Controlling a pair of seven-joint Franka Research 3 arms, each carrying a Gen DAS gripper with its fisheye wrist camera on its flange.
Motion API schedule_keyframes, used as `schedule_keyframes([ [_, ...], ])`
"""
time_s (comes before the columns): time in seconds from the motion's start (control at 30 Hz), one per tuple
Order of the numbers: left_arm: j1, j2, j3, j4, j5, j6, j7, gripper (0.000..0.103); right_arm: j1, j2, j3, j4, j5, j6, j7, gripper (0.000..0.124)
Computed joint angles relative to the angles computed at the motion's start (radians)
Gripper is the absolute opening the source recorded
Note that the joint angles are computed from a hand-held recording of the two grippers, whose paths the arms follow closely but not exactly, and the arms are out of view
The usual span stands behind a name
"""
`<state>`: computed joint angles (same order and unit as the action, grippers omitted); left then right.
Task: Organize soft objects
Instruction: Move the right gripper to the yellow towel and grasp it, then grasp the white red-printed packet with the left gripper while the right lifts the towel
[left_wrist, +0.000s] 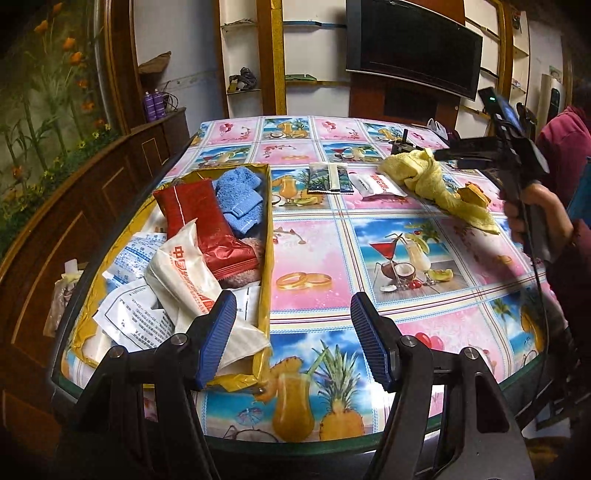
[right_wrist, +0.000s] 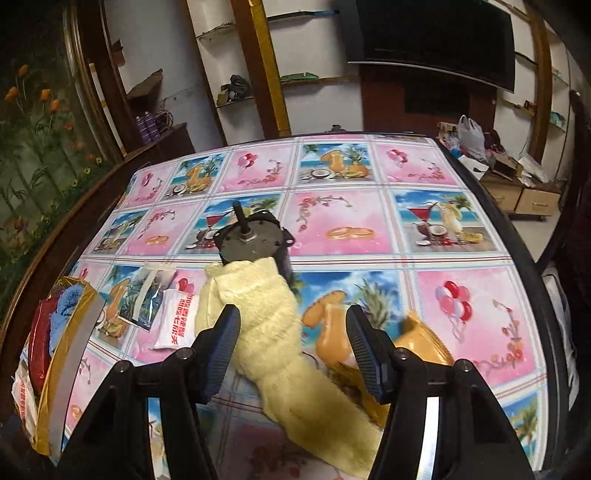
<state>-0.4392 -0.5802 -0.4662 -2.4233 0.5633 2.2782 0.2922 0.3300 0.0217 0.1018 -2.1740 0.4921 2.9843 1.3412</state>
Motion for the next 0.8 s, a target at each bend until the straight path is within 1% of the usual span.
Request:
schedule_keyframes([
  [0.03,-0.003,-0.002,0.004,-0.003,-0.005,0.007,0.001,0.065,0.001,0.03,0.003,0.031,0.01,-0.003,-0.006,0.06],
  [0.07,-0.005,-0.002,0.008,-0.004,-0.01,0.012,0.003,0.065,0.031,0.063,-0.029,0.064,-0.049,-0.013,0.042,0.06],
  [0.1,-0.008,-0.001,0.012,-0.005,-0.016,0.016,0.005,0.065,0.039,0.099,-0.043,0.103,-0.104,-0.045,0.083,0.06],
  [0.13,-0.009,-0.001,0.014,-0.007,-0.021,0.018,0.008,0.065,0.019,0.117,-0.023,0.123,-0.089,-0.075,0.07,0.06],
  [0.17,-0.01,-0.004,0.015,-0.01,-0.024,0.018,0.009,0.065,-0.027,0.123,0.032,0.138,-0.003,-0.121,-0.009,0.059],
  [0.23,-0.01,-0.007,0.02,-0.015,-0.028,0.027,0.016,0.065,-0.067,0.092,0.089,0.134,0.199,-0.244,-0.241,0.059],
  [0.27,-0.008,-0.01,0.024,-0.018,-0.03,0.037,0.017,0.065,-0.057,0.062,0.078,0.125,0.295,-0.332,-0.358,0.059],
  [0.3,-0.006,-0.013,0.029,-0.023,-0.032,0.052,0.016,0.065,-0.083,0.022,0.099,0.103,0.404,-0.433,-0.5,0.059],
  [0.33,-0.004,-0.012,0.034,-0.026,-0.036,0.068,0.015,0.065,-0.074,-0.017,0.088,0.077,0.451,-0.478,-0.572,0.057],
  [0.37,-0.002,-0.01,0.041,-0.029,-0.044,0.086,0.016,0.065,-0.06,-0.062,0.079,0.037,0.482,-0.467,-0.624,0.057],
  [0.4,-0.002,-0.006,0.05,-0.033,-0.054,0.11,0.017,0.065,-0.042,-0.103,0.073,-0.003,0.502,-0.412,-0.637,0.06],
  [0.47,-0.002,0.004,0.069,-0.04,-0.083,0.155,0.024,0.065,-0.015,-0.141,0.062,-0.051,0.517,-0.301,-0.599,0.06],
  [0.53,-0.004,0.01,0.088,-0.051,-0.119,0.205,0.03,0.065,0.012,-0.14,0.055,-0.07,0.486,-0.244,-0.565,0.06],
  [0.57,0.001,0.007,0.086,-0.052,-0.126,0.211,0.03,0.065,0.027,-0.132,0.051,-0.07,0.465,-0.245,-0.554,0.06],
  [0.63,0.009,0.002,0.085,-0.052,-0.137,0.221,0.033,0.065,0.059,-0.105,0.039,-0.057,0.435,-0.28,-0.555,0.06],
  [0.7,0.016,-0.007,0.091,-0.052,-0.15,0.234,0.037,0.065,0.09,-0.079,0.044,-0.044,0.426,-0.29,-0.573,0.06],
  [0.73,0.02,-0.01,0.095,-0.051,-0.157,0.241,0.043,0.065,0.102,-0.071,0.045,-0.039,0.446,-0.297,-0.596,0.06],
  [0.77,0.024,-0.012,0.099,-0.05,-0.163,0.249,0.048,0.065,0.115,-0.067,0.047,-0.034,0.487,-0.3,-0.628,0.063],
  [0.8,0.029,-0.007,0.105,-0.044,-0.169,0.257,0.055,0.065,0.123,-0.063,0.05,-0.029,0.497,-0.302,-0.637,0.065],
])
